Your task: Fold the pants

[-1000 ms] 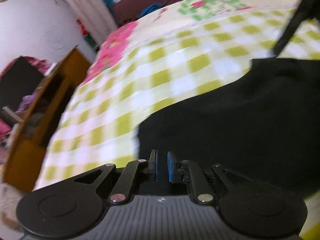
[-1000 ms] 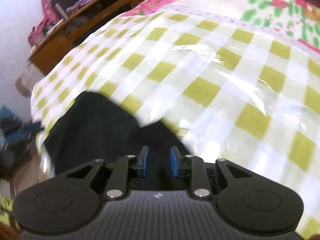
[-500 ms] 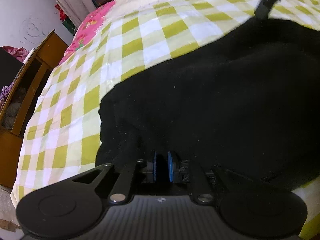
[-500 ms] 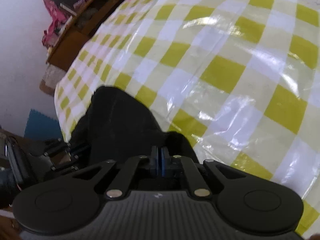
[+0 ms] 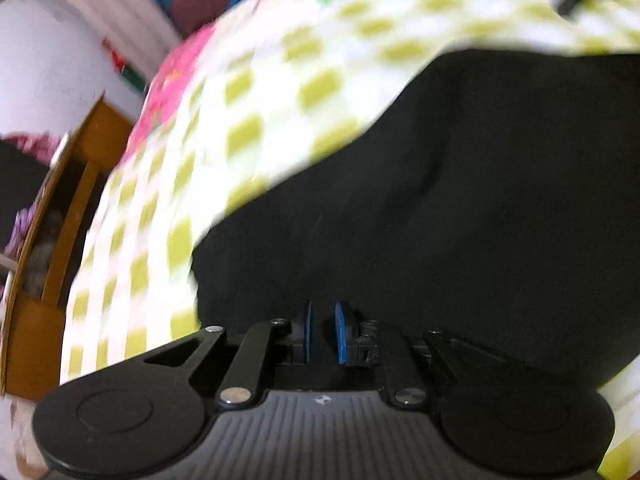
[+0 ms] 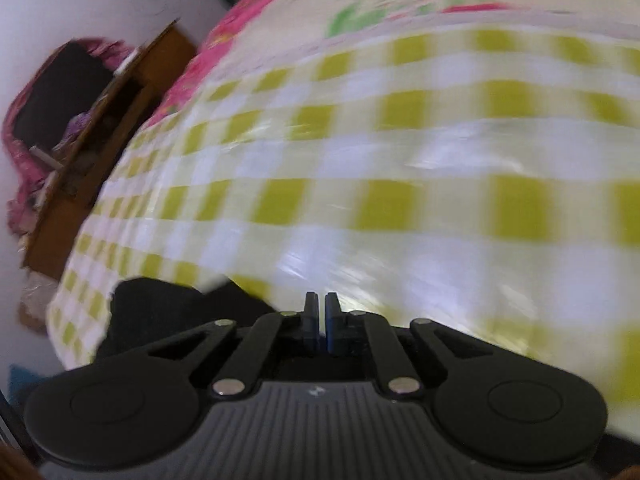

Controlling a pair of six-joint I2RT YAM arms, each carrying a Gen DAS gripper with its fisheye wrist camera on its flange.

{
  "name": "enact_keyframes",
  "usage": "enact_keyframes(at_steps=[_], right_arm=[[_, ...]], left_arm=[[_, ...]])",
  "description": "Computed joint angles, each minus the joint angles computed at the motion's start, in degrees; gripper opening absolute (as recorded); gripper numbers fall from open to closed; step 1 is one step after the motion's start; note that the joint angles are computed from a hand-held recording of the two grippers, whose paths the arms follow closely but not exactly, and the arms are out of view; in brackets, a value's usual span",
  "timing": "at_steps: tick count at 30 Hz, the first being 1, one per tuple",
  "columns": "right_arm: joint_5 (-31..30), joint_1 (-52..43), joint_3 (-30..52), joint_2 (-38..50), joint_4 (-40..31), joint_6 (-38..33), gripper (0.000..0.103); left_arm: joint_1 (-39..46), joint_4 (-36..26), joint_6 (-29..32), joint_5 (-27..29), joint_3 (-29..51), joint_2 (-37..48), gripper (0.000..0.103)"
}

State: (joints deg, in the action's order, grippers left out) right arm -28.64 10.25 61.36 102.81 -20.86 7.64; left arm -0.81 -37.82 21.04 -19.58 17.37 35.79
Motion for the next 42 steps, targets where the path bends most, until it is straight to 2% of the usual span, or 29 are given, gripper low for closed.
enact_keyframes(at_steps=[2, 4, 6, 8, 9, 10, 11, 12, 13, 15, 18, 20, 21, 22, 23, 24, 27, 33, 36, 37, 38, 39, 40, 42], right_arm=[[2.3, -6.5, -4.6, -5.8, -4.6, -1.6, 0.007], [6.4, -14.7, -8.2, -10.4, -8.7, -4.6, 0.008], [10.3, -22.7, -9.3, -12.1, -11.1, -6.8, 0.008], [11.2, -29.5, -8.1, -10.8, -12.2, -7.3, 0.009], [11.3, -31.8, -7.0, -9.7, -12.3, -7.0, 0.015], [11.2, -33.4, -6.2, -8.5, -11.8, -6.3, 0.025], [10.8, -34.3, -5.4, -7.4, -11.3, -5.4, 0.031], [10.1, -35.1, -4.5, -6.0, -10.9, -5.0, 0.041], [9.6, -35.2, -3.8, -4.7, -10.3, -4.6, 0.044], [9.2, -34.6, -2.7, -2.7, -9.1, -3.0, 0.046], [9.0, -33.8, -0.1, 1.2, -10.0, -1.7, 0.052], [9.8, -34.1, 1.5, 3.7, -10.2, -2.2, 0.049], [10.6, -34.0, 1.9, 4.6, -9.6, -2.5, 0.042], [10.5, -34.8, 2.0, 5.6, -8.8, -3.1, 0.028], [9.7, -36.0, 2.4, 6.1, -8.9, -3.4, 0.020], [7.3, -37.5, 3.2, 7.0, -9.4, -3.5, 0.003], [-0.6, -42.6, 4.9, 7.7, -12.1, -4.1, 0.002], [-2.9, -48.3, 3.2, 2.9, -14.4, -7.8, 0.001], [-1.5, -49.1, 2.9, 2.6, -15.0, -7.3, 0.010], [-1.2, -48.8, 2.9, 3.0, -14.8, -6.4, 0.018], [-0.5, -48.1, 3.1, 3.7, -14.2, -4.9, 0.028], [0.5, -47.3, 3.2, 4.4, -13.4, -2.9, 0.050], [1.5, -46.3, 3.3, 5.1, -12.5, -0.7, 0.055], [1.8, -44.6, 3.1, 6.0, -11.2, 2.4, 0.056]], left_arm=[[-13.9, 0.0, -9.2, -3.1, 2.1, 3.5, 0.030], [-27.1, 2.6, -18.6, -4.1, 4.6, 10.4, 0.030], [-36.3, 8.1, -23.8, -2.9, 6.7, 18.0, 0.030], [-44.1, 13.6, -27.7, -3.0, 9.4, 25.8, 0.031], [-47.4, 16.3, -29.5, -1.9, 11.5, 30.1, 0.031], [-49.6, 18.3, -30.7, -1.0, 13.0, 33.1, 0.031], [-52.2, 20.7, -31.3, -0.7, 14.8, 36.6, 0.034], [-53.3, 22.2, -30.6, -0.7, 16.3, 39.2, 0.039], [-55.6, 23.6, -30.9, -1.8, 18.6, 43.0, 0.041], [-58.2, 25.2, -31.6, -3.3, 22.2, 48.6, 0.042], [-59.1, 23.7, -32.9, -3.2, 28.5, 56.9, 0.042], [-60.2, 23.0, -33.5, -4.5, 31.9, 61.2, 0.042], [-60.7, 22.0, -33.9, -5.7, 32.8, 62.3, 0.042], [-61.5, 20.7, -34.9, -6.7, 33.3, 62.6, 0.042], [-62.4, 19.8, -35.9, -7.3, 33.5, 62.7, 0.042], [-62.6, 19.3, -36.2, -7.6, 33.8, 62.8, 0.042], [-63.0, 18.4, -35.7, -8.2, 34.0, 62.6, 0.042], [-62.6, 20.8, -33.3, -6.6, 32.5, 61.3, 0.039], [-61.3, 24.5, -31.1, -4.7, 29.2, 59.4, 0.040], [-60.9, 25.2, -30.3, -4.3, 28.5, 58.9, 0.042], [-60.5, 25.5, -29.5, -3.9, 28.0, 58.7, 0.043], [-60.1, 25.9, -29.2, -3.3, 27.5, 58.3, 0.044], [-59.9, 26.3, -29.1, -3.0, 27.2, 58.1, 0.045], [-59.5, 28.0, -28.6, -2.3, 26.7, 58.3, 0.046]])
